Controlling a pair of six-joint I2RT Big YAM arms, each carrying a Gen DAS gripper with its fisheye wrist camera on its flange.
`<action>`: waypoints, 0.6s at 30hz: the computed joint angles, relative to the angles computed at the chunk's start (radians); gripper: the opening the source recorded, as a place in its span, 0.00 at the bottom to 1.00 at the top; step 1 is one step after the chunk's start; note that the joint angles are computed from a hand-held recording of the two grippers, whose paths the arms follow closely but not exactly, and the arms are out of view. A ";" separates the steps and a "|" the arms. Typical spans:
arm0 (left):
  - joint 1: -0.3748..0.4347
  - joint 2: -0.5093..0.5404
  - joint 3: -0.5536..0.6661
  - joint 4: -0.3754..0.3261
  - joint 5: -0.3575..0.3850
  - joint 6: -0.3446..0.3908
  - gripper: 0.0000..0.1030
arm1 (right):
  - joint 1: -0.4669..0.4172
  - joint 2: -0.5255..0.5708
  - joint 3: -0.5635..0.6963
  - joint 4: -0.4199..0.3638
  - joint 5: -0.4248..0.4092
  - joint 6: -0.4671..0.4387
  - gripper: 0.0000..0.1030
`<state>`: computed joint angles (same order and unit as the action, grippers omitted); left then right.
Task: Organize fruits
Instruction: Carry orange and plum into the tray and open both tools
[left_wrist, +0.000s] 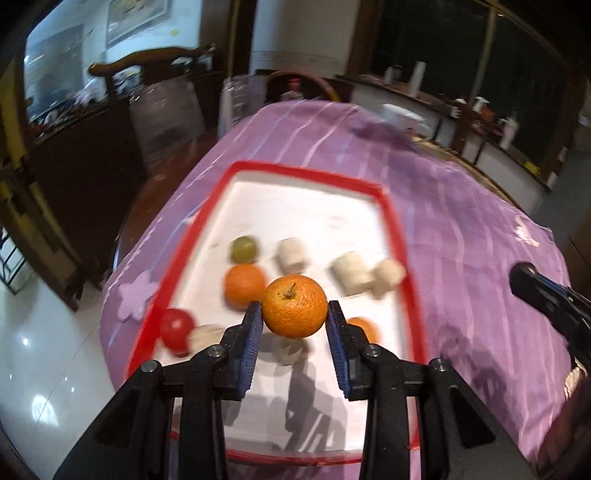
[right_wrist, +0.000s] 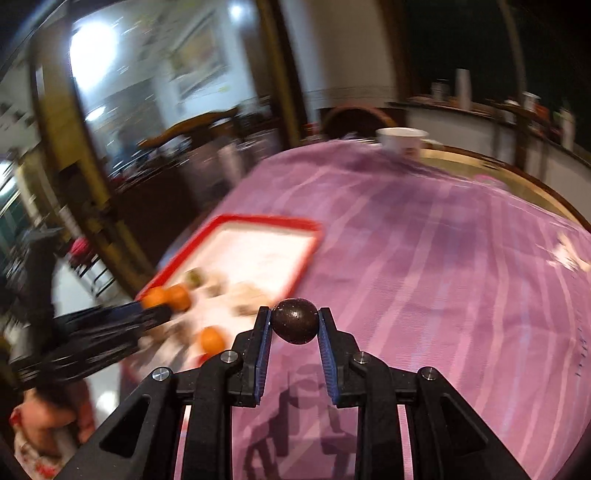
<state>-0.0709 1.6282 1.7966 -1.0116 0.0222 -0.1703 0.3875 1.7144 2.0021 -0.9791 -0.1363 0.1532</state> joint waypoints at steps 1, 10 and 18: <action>0.011 0.001 -0.005 -0.003 0.007 -0.005 0.33 | 0.016 0.011 0.014 -0.009 -0.012 -0.007 0.26; 0.040 -0.016 -0.050 0.038 0.036 -0.015 0.33 | 0.104 0.121 0.120 -0.092 -0.013 -0.039 0.27; 0.058 -0.025 -0.069 0.056 0.046 -0.037 0.34 | 0.105 0.230 0.253 -0.168 0.025 -0.023 0.27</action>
<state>-0.0125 1.6036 1.7274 -0.9556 0.0684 -0.2073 0.4923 1.9443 2.2552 -1.1467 -0.1117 0.1303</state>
